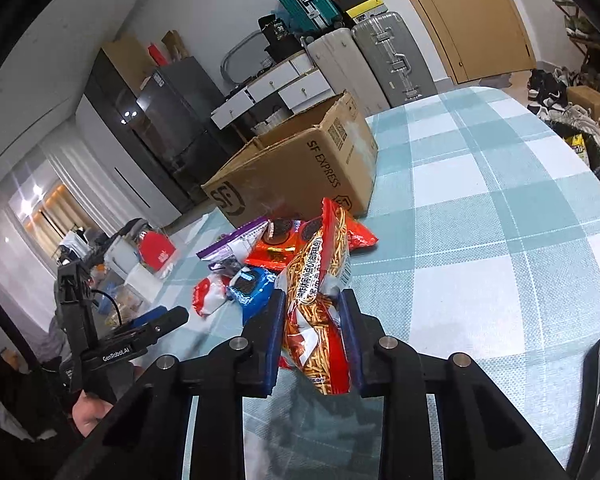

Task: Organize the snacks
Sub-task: 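Grasp the red-and-white bag with the left gripper while the right gripper holds the noodle bag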

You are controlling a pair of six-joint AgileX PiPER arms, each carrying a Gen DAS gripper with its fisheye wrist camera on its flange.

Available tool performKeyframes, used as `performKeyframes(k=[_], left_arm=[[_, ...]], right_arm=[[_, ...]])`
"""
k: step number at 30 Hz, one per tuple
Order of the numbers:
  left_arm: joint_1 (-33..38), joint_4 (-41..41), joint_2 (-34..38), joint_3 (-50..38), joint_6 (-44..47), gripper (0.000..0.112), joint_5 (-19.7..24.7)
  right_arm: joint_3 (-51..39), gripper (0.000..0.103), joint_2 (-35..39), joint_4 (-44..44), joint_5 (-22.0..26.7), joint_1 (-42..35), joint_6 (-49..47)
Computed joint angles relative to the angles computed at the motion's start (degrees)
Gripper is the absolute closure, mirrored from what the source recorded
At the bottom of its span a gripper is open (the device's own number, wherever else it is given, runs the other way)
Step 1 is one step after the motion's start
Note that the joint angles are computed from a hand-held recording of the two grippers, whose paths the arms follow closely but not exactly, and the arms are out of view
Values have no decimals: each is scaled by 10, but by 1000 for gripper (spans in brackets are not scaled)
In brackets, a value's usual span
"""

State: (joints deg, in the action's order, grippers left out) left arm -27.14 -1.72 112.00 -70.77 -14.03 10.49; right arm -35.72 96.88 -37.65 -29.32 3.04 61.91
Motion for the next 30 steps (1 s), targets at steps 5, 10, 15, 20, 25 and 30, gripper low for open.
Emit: performKeyframes(k=[5, 10, 15, 20, 25, 30], left_arm=[[20, -75, 3, -9, 85, 10, 22], [27, -132, 40, -86, 167, 10, 108], [22, -114, 76, -147, 150, 10, 159], [15, -73, 127, -234, 124, 10, 223], [18, -84, 170, -315, 133, 10, 275], [23, -106, 194, -362, 146, 13, 303]], right_arm=[[8, 76, -5, -6, -22, -1, 8], [16, 76, -3, -15, -43, -7, 21], [23, 77, -19, -24, -34, -5, 16], [29, 77, -17, -37, -46, -18, 33], [35, 77, -14, -28, -49, -19, 31], [41, 77, -14, -28, -54, -22, 33]])
